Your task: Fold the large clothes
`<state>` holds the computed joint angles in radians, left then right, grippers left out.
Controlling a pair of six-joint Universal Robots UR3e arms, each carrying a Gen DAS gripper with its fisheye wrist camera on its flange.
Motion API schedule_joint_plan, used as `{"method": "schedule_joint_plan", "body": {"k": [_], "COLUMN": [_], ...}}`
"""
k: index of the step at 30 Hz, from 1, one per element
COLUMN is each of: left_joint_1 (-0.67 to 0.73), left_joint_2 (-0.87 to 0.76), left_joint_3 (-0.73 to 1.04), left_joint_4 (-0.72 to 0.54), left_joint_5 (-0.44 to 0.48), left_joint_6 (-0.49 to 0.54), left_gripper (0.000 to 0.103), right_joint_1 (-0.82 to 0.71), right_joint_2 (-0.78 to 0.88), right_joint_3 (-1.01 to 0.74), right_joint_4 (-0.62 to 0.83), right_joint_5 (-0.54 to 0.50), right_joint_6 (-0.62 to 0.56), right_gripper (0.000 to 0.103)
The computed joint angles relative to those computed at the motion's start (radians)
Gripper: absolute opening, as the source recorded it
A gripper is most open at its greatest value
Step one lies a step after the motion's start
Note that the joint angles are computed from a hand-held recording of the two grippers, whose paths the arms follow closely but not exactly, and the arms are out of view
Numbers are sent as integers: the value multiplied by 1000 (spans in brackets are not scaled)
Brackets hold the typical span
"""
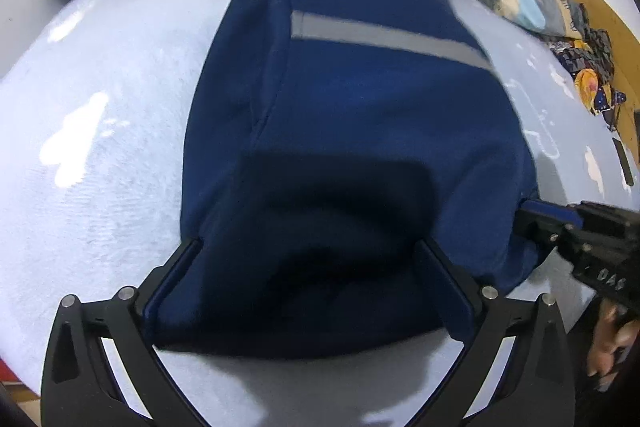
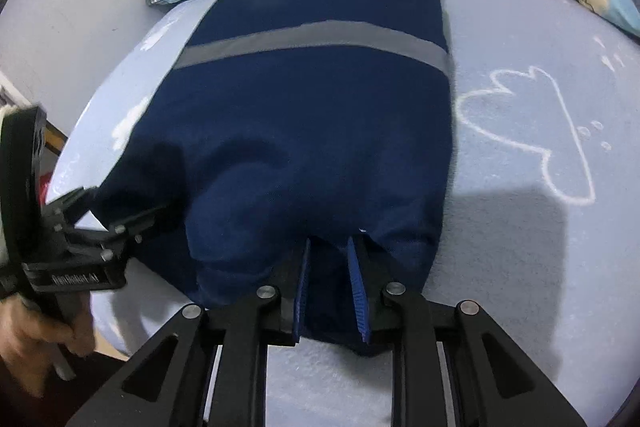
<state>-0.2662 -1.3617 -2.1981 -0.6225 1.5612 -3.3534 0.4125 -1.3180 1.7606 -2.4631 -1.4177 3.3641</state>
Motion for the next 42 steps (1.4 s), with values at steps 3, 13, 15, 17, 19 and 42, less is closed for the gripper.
{"method": "schedule_joint_plan", "body": {"k": [3, 13, 15, 17, 19, 42], "left_joint_1": [-37, -175, -225, -293, -360, -459], "left_joint_2": [98, -97, -60, -19, -24, -120], "left_joint_3": [-60, 7, -22, -59, -77, -40], "left_joint_4": [62, 116, 174, 218, 263, 238], "left_joint_5": [3, 190, 240, 318, 384, 563], "left_joint_6": [-59, -198, -258, -340, -417, -449], "left_gripper": [102, 102, 102, 102, 102, 102], "right_joint_1": [-8, 21, -8, -55, -89, -190], "right_joint_2": [-147, -136, -203, -321, -451, -621], "right_joint_3": [82, 188, 212, 319, 419, 714], "right_joint_4": [6, -100, -96, -145, -145, -332], "right_joint_5": [48, -10, 26, 87, 87, 112], "right_joint_6": [-27, -34, -57, -83, -134, -209], "right_gripper": [24, 24, 27, 29, 37, 41]}}
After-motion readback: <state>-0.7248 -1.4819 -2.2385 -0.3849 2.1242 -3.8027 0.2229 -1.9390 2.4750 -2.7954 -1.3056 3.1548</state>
